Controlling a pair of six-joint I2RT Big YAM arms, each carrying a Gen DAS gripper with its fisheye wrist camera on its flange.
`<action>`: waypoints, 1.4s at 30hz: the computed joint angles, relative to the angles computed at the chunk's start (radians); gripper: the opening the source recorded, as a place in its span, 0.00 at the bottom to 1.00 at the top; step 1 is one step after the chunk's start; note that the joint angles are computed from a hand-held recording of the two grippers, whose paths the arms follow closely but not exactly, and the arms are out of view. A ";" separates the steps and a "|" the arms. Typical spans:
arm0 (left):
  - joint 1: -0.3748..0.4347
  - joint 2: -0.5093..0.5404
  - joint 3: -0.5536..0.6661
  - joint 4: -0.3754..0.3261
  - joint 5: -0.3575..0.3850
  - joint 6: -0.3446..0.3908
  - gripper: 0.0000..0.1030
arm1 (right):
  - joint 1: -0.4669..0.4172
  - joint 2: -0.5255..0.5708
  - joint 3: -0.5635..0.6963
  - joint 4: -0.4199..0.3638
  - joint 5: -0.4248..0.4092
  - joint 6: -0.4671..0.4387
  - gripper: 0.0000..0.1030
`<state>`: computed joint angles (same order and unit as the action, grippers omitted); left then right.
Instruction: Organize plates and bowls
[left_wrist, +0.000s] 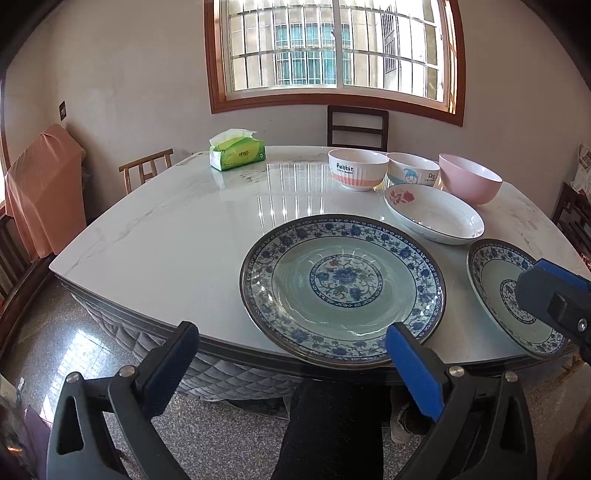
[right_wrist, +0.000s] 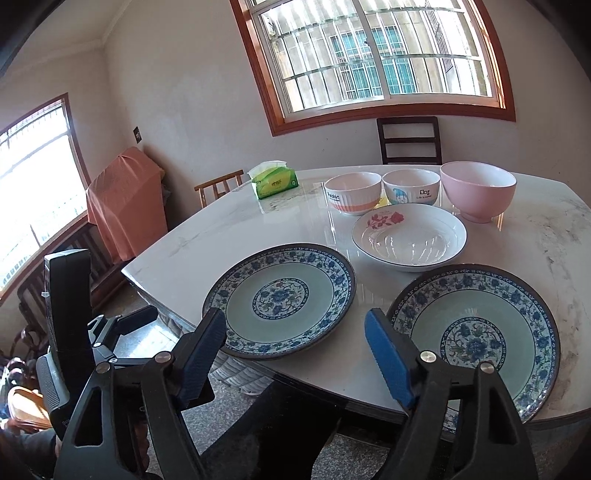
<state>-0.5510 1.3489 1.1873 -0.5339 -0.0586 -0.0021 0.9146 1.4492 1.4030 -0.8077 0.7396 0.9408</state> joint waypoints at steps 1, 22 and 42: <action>0.002 0.004 0.005 -0.005 -0.001 0.000 1.00 | -0.005 0.000 -0.001 0.005 -0.010 -0.002 0.73; 0.088 0.121 0.154 -0.102 0.086 -0.009 1.00 | -0.190 0.053 0.003 0.051 -0.304 -0.044 0.64; 0.101 0.202 0.248 -0.184 0.094 0.020 1.00 | -0.258 0.141 0.090 -0.024 -0.449 -0.019 0.64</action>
<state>-0.4500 1.5508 1.4349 -0.7181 0.0357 0.0184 0.6563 1.5900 1.4932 -0.8320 0.2907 0.9217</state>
